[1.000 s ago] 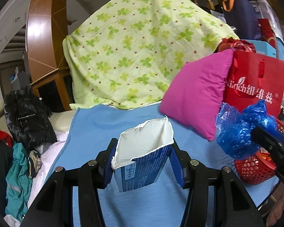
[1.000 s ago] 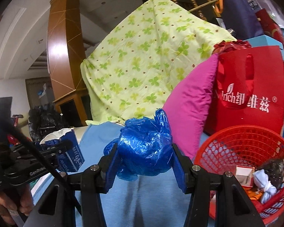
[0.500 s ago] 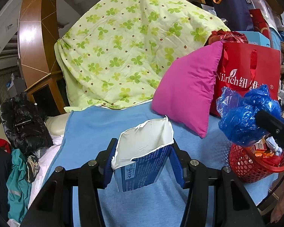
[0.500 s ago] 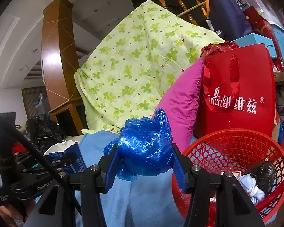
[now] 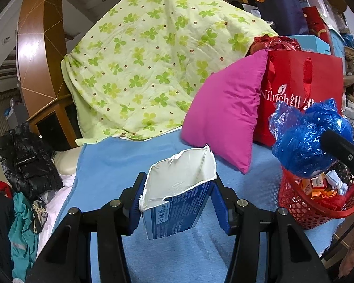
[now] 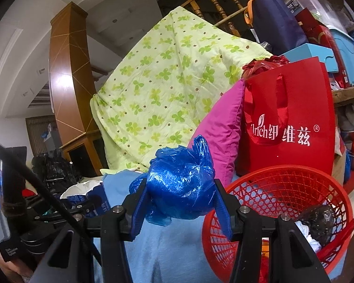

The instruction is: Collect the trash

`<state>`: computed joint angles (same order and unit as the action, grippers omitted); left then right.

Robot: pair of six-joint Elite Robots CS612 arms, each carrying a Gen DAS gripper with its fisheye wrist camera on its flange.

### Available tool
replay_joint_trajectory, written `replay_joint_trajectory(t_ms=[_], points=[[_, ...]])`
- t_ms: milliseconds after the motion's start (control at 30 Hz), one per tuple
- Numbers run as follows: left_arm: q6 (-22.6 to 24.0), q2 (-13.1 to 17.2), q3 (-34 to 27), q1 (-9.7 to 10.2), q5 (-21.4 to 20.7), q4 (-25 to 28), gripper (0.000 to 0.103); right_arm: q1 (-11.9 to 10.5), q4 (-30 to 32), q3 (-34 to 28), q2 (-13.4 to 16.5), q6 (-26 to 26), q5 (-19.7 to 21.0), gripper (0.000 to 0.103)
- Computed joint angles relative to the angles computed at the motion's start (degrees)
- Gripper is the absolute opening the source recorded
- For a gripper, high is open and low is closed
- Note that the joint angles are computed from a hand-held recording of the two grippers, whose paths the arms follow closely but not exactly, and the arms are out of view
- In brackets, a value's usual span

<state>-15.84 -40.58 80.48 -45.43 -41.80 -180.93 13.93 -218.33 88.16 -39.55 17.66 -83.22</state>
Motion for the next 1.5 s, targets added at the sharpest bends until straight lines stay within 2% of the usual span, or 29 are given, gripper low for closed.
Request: replay_joint_trajectory(t_ms=[1500], points=[[2.7,2.1,-3.5,-0.94,-3.3,2.0,0.054,-2.1,-2.6,3.5,-1.4,3.7,-2.5,0.057]])
